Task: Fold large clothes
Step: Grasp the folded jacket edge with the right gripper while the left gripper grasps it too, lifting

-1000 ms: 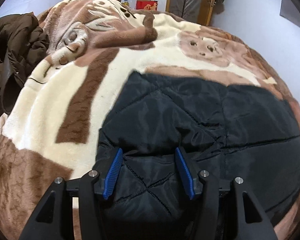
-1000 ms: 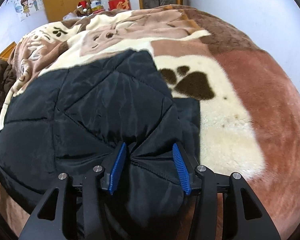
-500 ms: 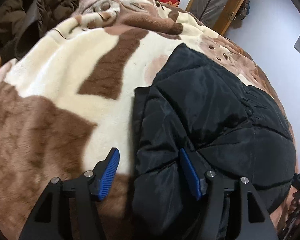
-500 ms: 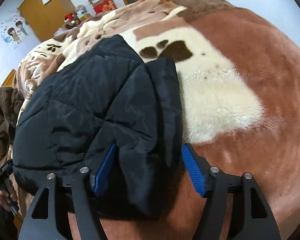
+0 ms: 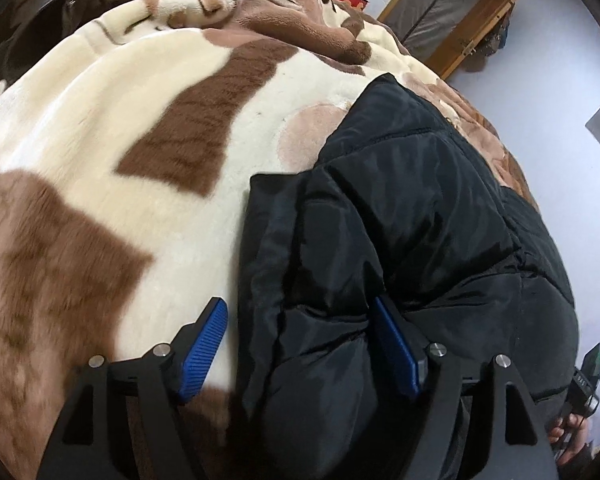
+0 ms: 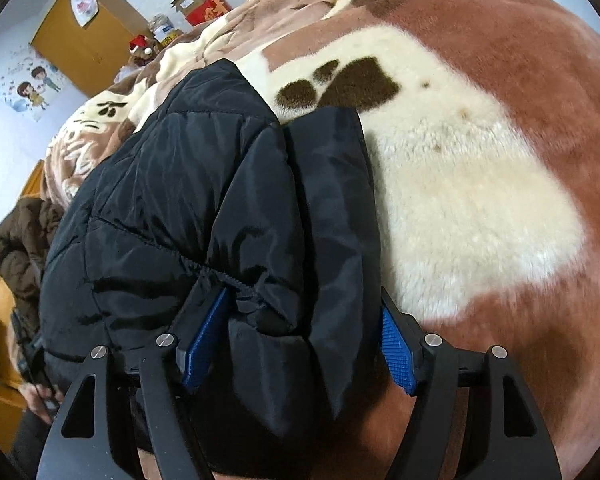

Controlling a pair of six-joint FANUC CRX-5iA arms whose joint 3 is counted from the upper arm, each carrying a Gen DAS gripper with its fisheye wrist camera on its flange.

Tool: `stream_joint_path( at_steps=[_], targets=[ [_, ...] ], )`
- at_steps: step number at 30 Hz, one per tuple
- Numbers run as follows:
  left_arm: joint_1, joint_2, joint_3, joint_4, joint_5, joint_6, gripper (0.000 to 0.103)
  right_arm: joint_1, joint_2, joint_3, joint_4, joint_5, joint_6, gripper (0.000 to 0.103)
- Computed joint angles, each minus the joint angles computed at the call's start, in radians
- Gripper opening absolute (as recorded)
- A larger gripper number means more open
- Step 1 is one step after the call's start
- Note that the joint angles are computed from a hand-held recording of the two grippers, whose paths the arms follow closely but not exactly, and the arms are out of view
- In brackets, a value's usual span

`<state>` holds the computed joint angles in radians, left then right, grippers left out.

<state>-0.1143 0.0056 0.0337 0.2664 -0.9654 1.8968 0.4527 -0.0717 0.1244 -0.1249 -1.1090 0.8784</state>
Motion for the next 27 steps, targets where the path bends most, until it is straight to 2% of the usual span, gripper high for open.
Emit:
stream_joint_path(
  at_steps=[7,17,21,24,27],
  targets=[
    [0.018,-0.035,-0.081,0.076,0.056,-0.042,0.077,-0.042,-0.023,-0.015,-0.089,0.000,0.058,0.070],
    [0.013,0.048,-0.007,0.067,0.049,-0.032,0.087,-0.071,0.054,0.048,-0.131,0.008,0.121,0.071],
    [0.009,0.036,-0.019,0.069,0.055,-0.033,0.084,-0.061,0.040,0.048,-0.135,0.000,0.137,0.058],
    [0.009,0.024,-0.048,0.089,0.077,-0.058,0.083,-0.073,0.037,0.044,-0.165,0.000,0.164,0.057],
    [0.011,0.052,-0.027,0.108,0.071,-0.074,0.083,-0.078,0.072,0.075,-0.170,-0.006,0.176,0.059]
  ],
)
